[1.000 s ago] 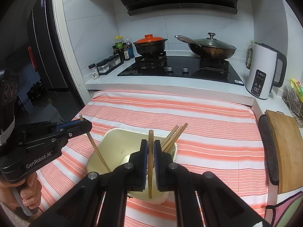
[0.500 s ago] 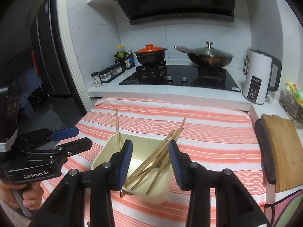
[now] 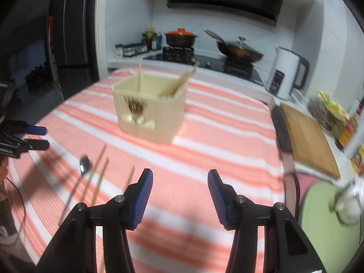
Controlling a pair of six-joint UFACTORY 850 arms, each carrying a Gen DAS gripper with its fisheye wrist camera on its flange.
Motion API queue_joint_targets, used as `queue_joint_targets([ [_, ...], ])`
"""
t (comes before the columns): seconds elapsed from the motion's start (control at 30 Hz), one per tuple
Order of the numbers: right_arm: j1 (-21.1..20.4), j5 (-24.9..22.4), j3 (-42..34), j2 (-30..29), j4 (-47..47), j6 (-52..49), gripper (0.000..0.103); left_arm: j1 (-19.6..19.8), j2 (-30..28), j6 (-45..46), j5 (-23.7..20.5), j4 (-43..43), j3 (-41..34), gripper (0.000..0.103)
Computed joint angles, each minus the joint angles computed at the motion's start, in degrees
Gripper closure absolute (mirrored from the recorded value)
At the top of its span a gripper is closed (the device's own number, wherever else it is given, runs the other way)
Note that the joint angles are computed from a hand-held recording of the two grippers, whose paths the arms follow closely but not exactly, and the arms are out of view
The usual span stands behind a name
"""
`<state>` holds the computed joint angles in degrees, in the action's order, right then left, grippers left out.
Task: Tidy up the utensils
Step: 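Withdraw both open tools back above the remaining spoon and chopsticks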
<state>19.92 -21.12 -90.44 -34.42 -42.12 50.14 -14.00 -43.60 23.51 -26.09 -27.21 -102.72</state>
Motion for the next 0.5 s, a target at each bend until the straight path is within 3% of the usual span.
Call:
queue_joint_targets([
  [0.13, 1.49, -0.87, 8.88, 3.35, -8.68, 14.44, 0.052, -0.35, 2.14, -0.79, 4.11, -2.11, 6.20, 0.025],
  [0.23, 2.36, -1.80, 12.06, 3.78, -10.47, 19.59, 0.052, -1.09, 2.34, -5.69, 5.57, 2.02, 7.69, 0.025],
  [0.37, 2.52, 0.70, 15.83, 5.32, -12.53, 25.95, 0.052, -1.64, 3.20, -5.52, 6.26, 1.53, 9.30, 0.025],
  [0.5, 3.30, 0.25, 16.75, 6.10, -15.88, 29.36, 0.052, -1.85, 4.28, -5.05, 6.99, 0.57, 10.62, 0.024],
])
